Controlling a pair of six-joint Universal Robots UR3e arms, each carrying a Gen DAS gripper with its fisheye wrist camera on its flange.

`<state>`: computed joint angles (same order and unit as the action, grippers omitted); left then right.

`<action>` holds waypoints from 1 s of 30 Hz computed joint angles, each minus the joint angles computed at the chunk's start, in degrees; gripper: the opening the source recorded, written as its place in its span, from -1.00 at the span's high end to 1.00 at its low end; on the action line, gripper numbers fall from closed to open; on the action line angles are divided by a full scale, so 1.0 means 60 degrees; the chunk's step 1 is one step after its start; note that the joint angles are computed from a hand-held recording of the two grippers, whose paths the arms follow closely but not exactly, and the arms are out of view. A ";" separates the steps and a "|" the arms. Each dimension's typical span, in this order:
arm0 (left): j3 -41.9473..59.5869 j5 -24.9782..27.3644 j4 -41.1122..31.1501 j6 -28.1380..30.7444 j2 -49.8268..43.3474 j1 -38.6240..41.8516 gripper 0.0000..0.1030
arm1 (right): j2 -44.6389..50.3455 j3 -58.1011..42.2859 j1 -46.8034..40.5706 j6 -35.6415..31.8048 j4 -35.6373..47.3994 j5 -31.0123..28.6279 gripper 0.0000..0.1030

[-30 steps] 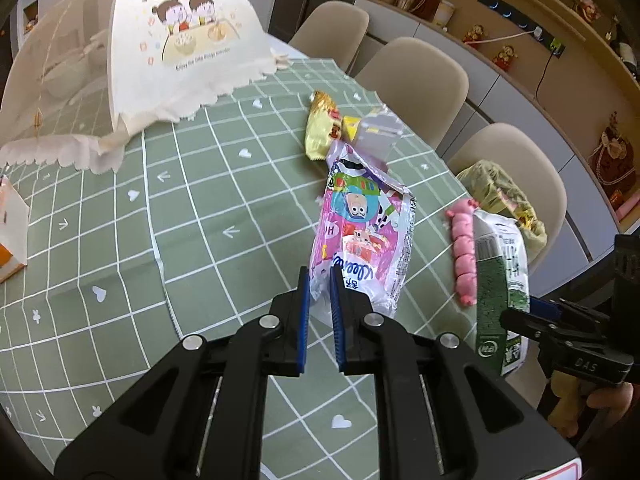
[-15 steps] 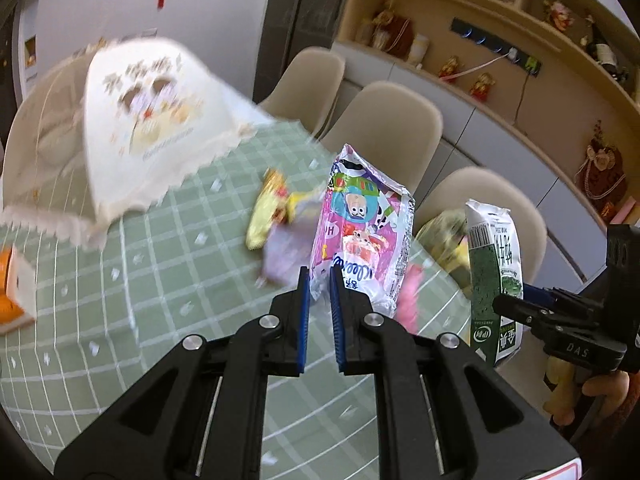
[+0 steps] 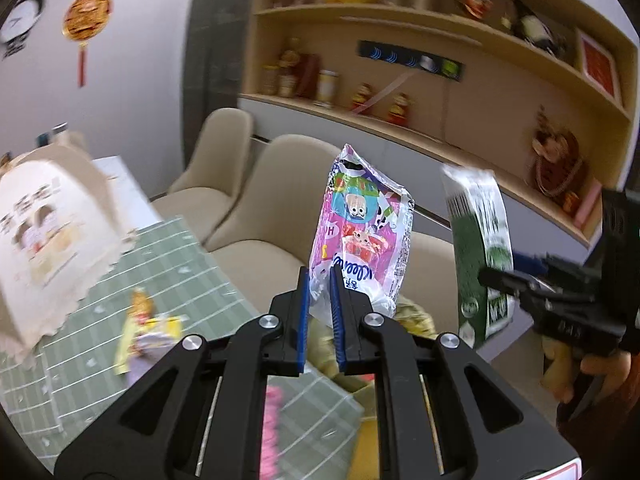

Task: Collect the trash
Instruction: 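Carry both items over the trash bag and open the left gripper, then lower the milk carton into the trash bag and open the right gripper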

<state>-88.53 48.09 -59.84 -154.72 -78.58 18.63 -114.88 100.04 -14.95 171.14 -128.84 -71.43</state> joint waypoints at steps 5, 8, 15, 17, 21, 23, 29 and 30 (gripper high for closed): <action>0.0733 0.1711 0.1013 -0.1259 -0.1514 -0.2449 0.81 | -0.0992 0.0505 -0.3170 -0.1736 0.1308 0.2077 0.10; 0.1325 0.2521 0.1117 -0.1686 -0.2502 -0.3362 0.81 | -0.1205 0.0896 -0.4489 -0.2544 0.1788 0.2850 0.10; 0.2368 0.3461 0.0601 -0.2381 -0.4183 -0.4341 0.81 | -0.1193 0.1558 -0.5958 -0.3345 0.2288 0.3616 0.10; 0.2910 0.3625 0.0117 -0.2386 -0.4756 -0.4552 0.81 | -0.1372 0.1752 -0.6250 -0.3557 0.2533 0.3785 0.10; 0.3575 0.3832 -0.0410 -0.2553 -0.5593 -0.4763 0.81 | -0.1195 0.1920 -0.6343 -0.3565 0.2474 0.3734 0.10; 0.3762 0.3983 -0.0466 -0.2639 -0.5862 -0.4885 0.81 | -0.1119 0.1948 -0.6270 -0.3471 0.2383 0.3649 0.10; 0.3840 0.4182 -0.0479 -0.2670 -0.6121 -0.5091 0.81 | -0.0993 0.2065 -0.6157 -0.3323 0.2324 0.3587 0.10; 0.3854 0.4140 -0.0540 -0.2654 -0.6142 -0.5078 0.81 | -0.0958 0.2060 -0.6130 -0.3326 0.2337 0.3581 0.10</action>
<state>-65.40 72.93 -63.08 -170.65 -115.43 -11.84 -120.63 112.40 -51.73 151.18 -114.82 -49.94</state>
